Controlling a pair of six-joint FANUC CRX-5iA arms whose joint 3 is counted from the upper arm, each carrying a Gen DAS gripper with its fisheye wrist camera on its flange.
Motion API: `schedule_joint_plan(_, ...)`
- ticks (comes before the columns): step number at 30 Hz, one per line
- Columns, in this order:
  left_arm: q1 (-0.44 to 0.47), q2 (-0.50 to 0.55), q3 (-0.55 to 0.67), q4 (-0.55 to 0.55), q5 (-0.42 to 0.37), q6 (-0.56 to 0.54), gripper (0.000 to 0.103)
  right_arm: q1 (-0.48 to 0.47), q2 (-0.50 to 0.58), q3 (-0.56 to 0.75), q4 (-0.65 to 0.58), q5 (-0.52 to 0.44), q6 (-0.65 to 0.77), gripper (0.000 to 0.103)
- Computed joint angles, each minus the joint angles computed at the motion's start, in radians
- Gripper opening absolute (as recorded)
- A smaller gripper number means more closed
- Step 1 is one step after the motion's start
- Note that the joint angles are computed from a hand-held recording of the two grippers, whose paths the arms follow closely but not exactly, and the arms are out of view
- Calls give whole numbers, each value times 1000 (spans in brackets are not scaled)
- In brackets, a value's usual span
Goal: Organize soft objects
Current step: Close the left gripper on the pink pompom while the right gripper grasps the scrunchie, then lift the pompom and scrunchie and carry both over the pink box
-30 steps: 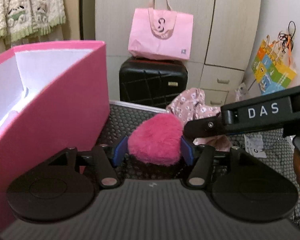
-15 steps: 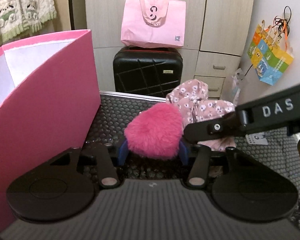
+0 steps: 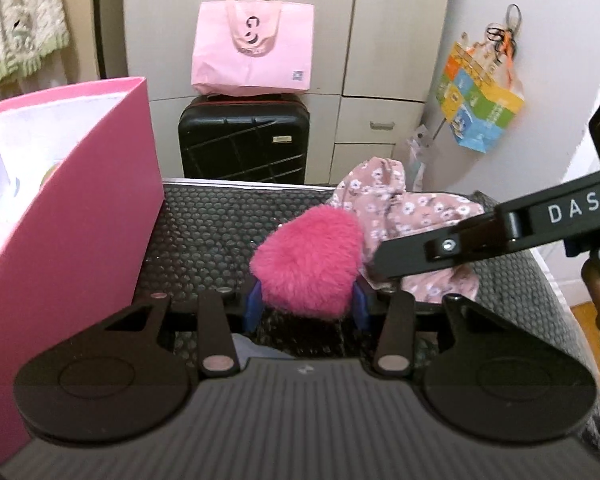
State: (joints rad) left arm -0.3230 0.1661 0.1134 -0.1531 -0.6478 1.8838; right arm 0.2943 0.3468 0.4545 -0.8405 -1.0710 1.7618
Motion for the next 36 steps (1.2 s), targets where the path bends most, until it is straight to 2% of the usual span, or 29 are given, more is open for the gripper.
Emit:
schedule_joint_plan(5,1,-21,-24,24,5,-28,42,21,-76,-94,87,82,-37,15)
schedule_joint_plan(12,39,-79,-123,227,23,-197,43,82,-174,-205,229,178,-104,15)
schedule_joint_plan(17,36,-129,-172,255,38,-242,43,158,-241,-288,370,237,-174,15)
schedule_joint_plan(24,37,-212,-257,326,40,-399,43,294,-378,-485,615,358,-343,15)
schedule_joint_plan(26,41,-234,-280,363,32,-457,43,314,-410,-530,634,385,-394,15)
schedule_joint_plan(31,77,-294,-351,536,-26,-632,43,359,-461,-575,668,363,-452,16)
schedule_joint_plan(36,127,-349,-388,601,-117,-718,43,401,-515,-599,689,315,-456,16)
